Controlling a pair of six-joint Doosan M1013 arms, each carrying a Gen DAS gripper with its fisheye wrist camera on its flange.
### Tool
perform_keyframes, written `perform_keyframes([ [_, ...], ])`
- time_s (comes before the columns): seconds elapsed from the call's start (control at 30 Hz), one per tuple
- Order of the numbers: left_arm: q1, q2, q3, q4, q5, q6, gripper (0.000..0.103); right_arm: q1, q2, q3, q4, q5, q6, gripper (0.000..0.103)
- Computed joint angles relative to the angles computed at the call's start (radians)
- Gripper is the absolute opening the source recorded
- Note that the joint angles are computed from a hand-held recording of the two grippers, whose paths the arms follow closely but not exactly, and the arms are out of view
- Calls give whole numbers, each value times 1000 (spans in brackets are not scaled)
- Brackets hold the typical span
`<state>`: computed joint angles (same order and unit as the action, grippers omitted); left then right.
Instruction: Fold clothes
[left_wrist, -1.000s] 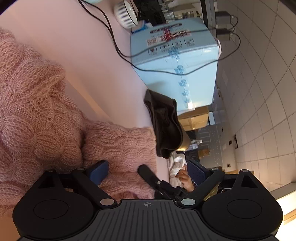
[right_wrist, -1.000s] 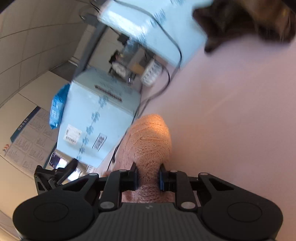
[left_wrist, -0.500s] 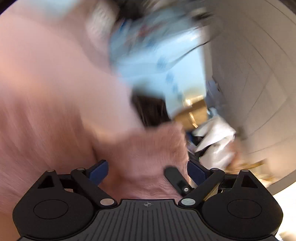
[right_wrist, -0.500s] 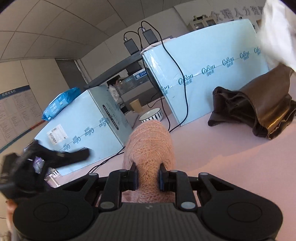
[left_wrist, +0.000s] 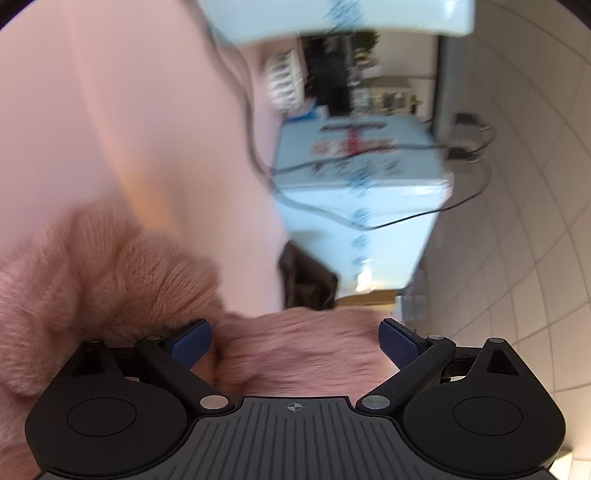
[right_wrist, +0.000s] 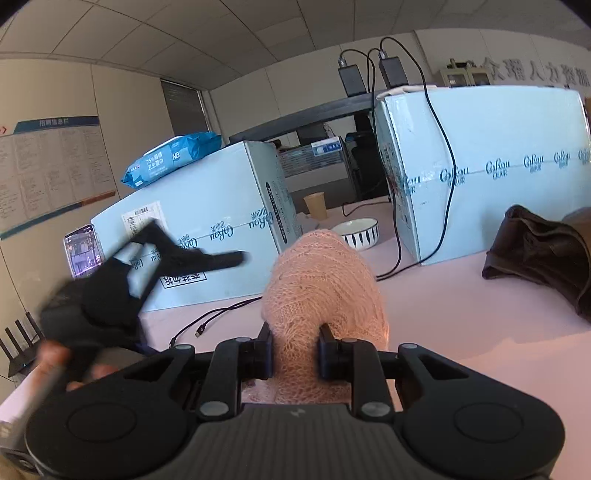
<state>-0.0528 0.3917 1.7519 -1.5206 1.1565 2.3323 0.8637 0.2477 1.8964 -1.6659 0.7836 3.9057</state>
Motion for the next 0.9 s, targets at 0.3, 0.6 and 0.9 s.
perform_keyframes([
  [0.3,45,6,16,133,-128,-77,99,7,52,-62,-84,-145,-261,26],
  [0.6,78,-45,96,-92,-203,79,99,-22,106,-131,57,-397,-544,36],
  [0.9,74,-43,38,-100,11,274,99,-30,115,-120,-82,-515,-489,70],
])
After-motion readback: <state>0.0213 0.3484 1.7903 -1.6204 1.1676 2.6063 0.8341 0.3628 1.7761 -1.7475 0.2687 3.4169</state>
